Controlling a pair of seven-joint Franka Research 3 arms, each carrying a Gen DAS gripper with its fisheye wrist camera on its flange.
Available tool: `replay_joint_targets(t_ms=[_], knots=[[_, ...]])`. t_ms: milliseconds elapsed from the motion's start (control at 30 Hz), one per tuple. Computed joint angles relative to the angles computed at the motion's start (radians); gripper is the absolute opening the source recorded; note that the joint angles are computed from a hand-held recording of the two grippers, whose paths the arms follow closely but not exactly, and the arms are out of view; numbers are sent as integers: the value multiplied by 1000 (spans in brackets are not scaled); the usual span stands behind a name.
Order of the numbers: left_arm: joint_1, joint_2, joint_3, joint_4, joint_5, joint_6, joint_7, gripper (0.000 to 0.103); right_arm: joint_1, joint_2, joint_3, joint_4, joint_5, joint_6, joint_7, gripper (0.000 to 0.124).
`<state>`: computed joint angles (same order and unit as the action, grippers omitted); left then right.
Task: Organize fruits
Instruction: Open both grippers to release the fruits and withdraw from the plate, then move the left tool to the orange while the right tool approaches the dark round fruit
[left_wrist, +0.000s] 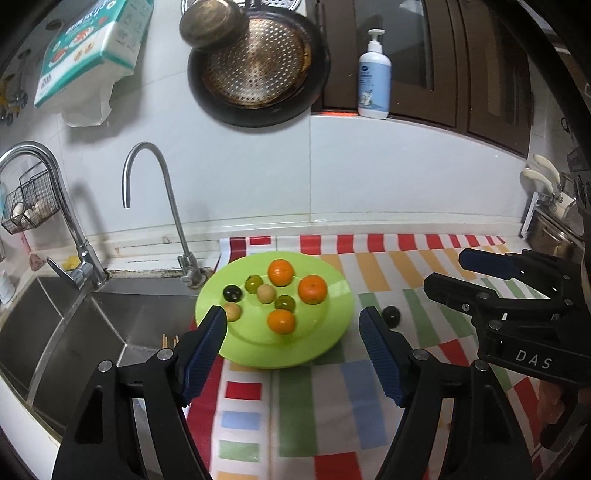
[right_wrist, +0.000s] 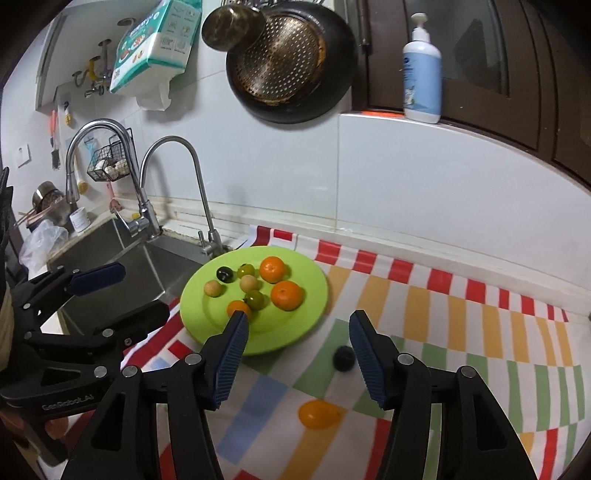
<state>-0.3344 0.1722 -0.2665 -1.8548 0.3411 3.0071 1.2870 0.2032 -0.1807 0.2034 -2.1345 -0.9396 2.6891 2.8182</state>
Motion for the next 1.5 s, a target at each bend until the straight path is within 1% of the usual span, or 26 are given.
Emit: replay_joint_targets(t_ms=[200,300,367,433,667,767,833,967,1033,1167,1200,1267,1367,1500], knots=[[-64,-11,45,-22,127,8,-152,74,-24,-74,4,-84,1,26,-14,58],[-78,-11,45,-30,176,4,-201,74,-47,-105,11,-125,19,49,-42,58],[-83,-8,35,-32,189,-9,-212,74,-64,-120,20,-147,29,60,-64,58],[-91,-6,33,-35,207,-15,-230,74,-78,-135,25,-170,49,71,-95,58],[-143,13,52,-26,340,-37,-371,74,-115,-165,29,-234,159,125,-273,58],[-152,28,52,-24,371,-26,-399,74,-130,-163,31,-250,201,145,-360,58],[-155,40,47,-19,373,-23,-399,74,-138,-159,29,-260,232,161,-417,58],[-166,73,41,8,365,-50,-391,73,-155,-145,30,-269,285,188,-519,58],[-164,93,30,26,336,-67,-366,73,-157,-132,23,-269,313,203,-576,58],[-174,133,26,65,299,-97,-332,73,-160,-100,11,-265,371,232,-673,57],[-179,144,28,75,294,-103,-327,73,-159,-90,6,-263,387,239,-696,57],[-181,164,25,95,274,-118,-305,69,-151,-65,-8,-256,425,252,-748,57],[-181,195,20,126,239,-138,-272,66,-142,-28,-23,-244,473,265,-809,57],[-165,231,-3,157,164,-153,-210,63,-107,28,-60,-216,558,271,-911,57]])
